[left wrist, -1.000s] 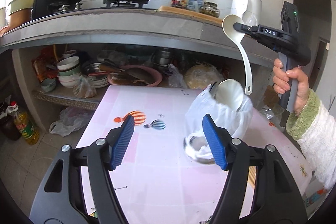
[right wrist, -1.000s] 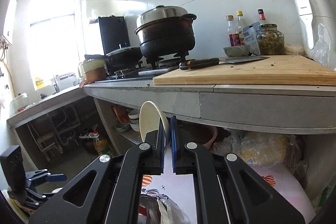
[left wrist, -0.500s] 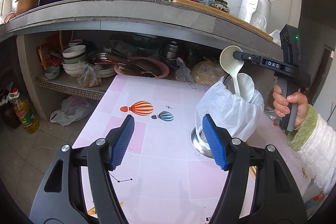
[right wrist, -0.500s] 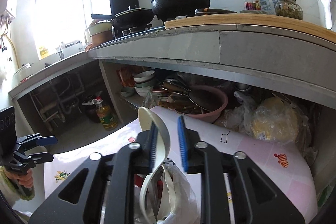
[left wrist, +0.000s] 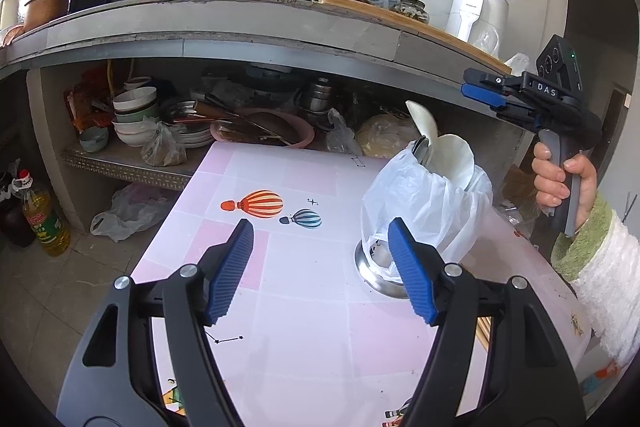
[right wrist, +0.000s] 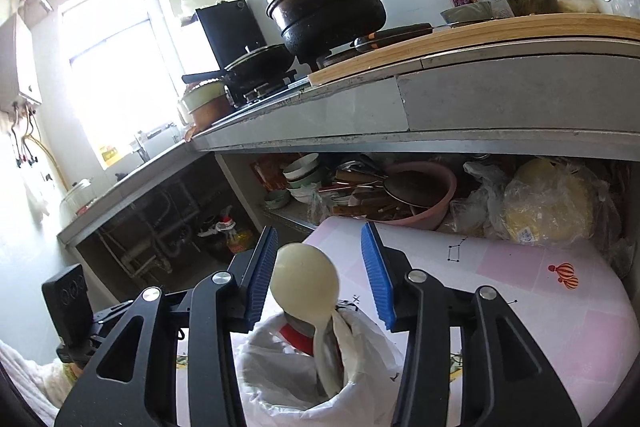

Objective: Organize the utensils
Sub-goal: 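Lower the white rice paddle into the holder and open the right gripper, then move both grippers toward the wooden chopsticks beside the holder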

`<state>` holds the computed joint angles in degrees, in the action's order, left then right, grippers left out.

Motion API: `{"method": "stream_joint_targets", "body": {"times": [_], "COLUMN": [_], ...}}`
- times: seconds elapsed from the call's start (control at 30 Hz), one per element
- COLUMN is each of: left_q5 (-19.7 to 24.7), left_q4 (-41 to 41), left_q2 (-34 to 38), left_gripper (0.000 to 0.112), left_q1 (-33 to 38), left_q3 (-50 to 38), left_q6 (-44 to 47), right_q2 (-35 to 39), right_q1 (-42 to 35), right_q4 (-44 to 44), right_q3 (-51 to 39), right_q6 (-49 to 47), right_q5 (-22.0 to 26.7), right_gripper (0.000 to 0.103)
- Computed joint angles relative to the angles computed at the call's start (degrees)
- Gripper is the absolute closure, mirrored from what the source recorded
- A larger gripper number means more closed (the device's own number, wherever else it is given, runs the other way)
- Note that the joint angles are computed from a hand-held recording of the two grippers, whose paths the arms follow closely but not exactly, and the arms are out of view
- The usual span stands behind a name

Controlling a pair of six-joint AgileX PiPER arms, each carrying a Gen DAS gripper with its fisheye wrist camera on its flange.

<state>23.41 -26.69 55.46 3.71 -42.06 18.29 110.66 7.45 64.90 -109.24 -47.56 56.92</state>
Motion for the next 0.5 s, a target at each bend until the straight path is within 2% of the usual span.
{"method": "stream_joint_targets", "body": {"times": [0.27, 0.5], "left_q5": [0.4, -0.05], "left_q4": [-1.83, -0.3], "left_q2": [0.01, -0.08], "left_gripper": [0.046, 0.045], "left_q1": [0.59, -1.18], "left_q3": [0.27, 0.66], "left_q6": [1.65, 0.2], "right_q2": [-2.19, -8.89], "right_q1": [-1.06, -4.47], "right_q4": [0.73, 1.79], "right_q3": [2.64, 13.45], "right_q6": [-0.06, -2.61], "right_q5": [1.63, 0.55], "right_gripper": [0.048, 0.034]}}
